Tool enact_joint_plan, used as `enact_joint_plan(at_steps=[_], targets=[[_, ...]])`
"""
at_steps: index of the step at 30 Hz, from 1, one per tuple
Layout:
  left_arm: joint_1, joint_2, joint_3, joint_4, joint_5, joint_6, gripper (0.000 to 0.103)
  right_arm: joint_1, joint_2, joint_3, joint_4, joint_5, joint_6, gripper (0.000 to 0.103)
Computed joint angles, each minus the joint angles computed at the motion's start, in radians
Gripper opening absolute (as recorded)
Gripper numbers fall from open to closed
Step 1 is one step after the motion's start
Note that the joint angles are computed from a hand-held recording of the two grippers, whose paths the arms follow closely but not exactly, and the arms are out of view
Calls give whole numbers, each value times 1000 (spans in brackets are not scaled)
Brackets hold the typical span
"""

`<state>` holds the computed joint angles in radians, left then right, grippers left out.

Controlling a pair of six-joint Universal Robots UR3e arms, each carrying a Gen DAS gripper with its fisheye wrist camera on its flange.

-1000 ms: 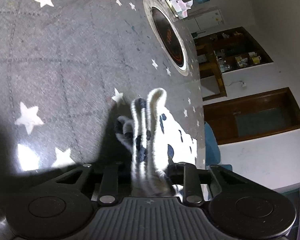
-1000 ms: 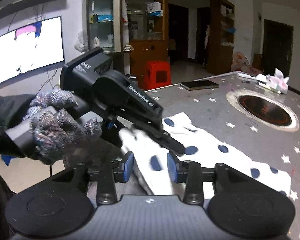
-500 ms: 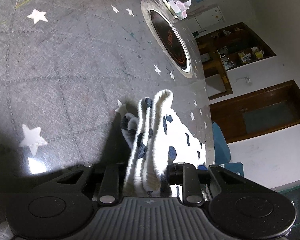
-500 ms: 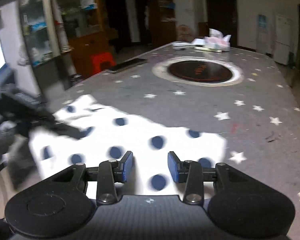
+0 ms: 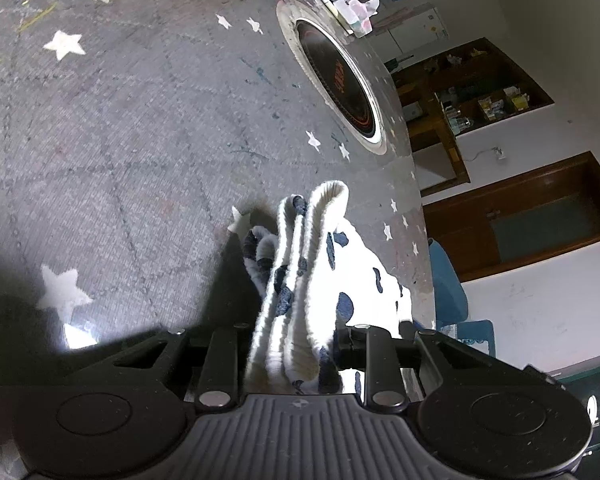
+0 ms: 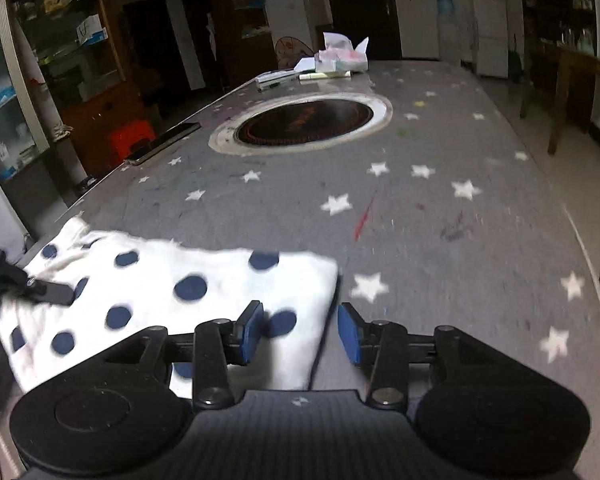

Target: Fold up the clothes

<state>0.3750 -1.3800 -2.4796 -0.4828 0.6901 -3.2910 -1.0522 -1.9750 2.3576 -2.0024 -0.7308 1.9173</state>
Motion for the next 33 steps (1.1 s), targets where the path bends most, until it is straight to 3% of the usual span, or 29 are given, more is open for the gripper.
enact_joint_plan(at_steps=[3,5,6,7,8,14,24,33], targets=[[-31,-33,32,27,25,-16,28,-56,-44,-20,190,15,-92,41],[-52,-51,58,40,42,-27,28,-72,-72,-6,224,29,-110,41],[-65,-60,73,44,52,-32,28,-80,-87,1,241,35,-119,33],[-78,-70,90,51,62,-38,28,-89,-100,12,246,45,-124,21],[-91,-82,109,58,72,-45,27,-92,-108,20,235,51,-113,17],[-192,-207,260,124,118,-101,27,-112,-75,-1,162,88,-41,7],[-386,-481,615,133,207,-193,27,-65,118,-71,-200,105,175,5],[-514,-724,990,80,264,-241,27,33,430,-232,-598,18,450,5]])
